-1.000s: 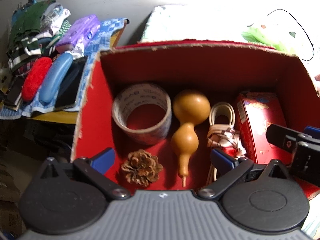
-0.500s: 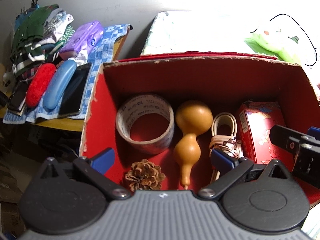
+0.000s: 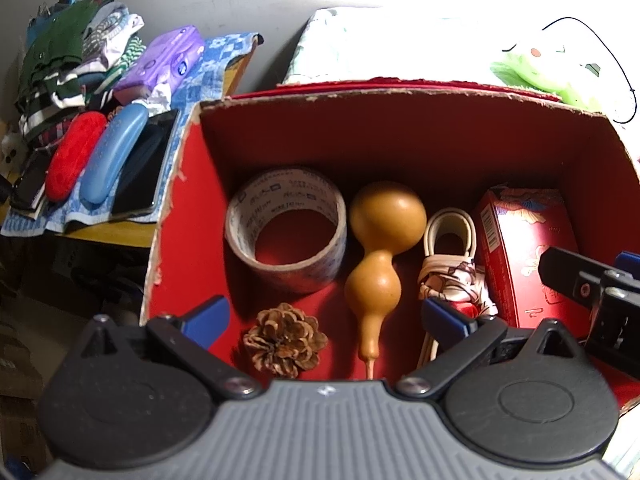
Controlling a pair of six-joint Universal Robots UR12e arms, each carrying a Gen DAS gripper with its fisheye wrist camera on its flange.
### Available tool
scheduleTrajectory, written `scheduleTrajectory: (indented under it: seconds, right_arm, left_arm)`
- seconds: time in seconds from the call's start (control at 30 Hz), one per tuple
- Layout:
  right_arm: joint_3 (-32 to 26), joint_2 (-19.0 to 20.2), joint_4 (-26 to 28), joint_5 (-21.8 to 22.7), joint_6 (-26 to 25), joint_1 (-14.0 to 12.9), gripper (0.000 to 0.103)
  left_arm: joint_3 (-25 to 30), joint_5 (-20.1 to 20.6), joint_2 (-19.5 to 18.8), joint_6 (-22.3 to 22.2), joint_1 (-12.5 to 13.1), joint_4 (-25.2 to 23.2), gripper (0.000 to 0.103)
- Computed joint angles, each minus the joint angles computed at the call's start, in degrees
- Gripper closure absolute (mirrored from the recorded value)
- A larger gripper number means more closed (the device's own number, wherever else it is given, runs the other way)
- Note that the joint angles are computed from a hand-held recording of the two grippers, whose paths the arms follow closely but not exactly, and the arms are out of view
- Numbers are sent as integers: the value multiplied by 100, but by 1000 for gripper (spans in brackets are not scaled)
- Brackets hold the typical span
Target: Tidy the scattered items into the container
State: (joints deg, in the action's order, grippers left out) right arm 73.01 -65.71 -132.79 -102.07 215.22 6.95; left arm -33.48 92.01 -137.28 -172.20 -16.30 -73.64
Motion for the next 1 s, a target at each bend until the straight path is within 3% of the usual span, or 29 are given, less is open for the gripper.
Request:
scheduleTrajectory:
  seconds: [1.0]
  right_arm:
    - [-29, 24, 72, 40, -81, -4, 25]
  left_arm:
    - [-116, 94, 28, 172, -36, 105, 1]
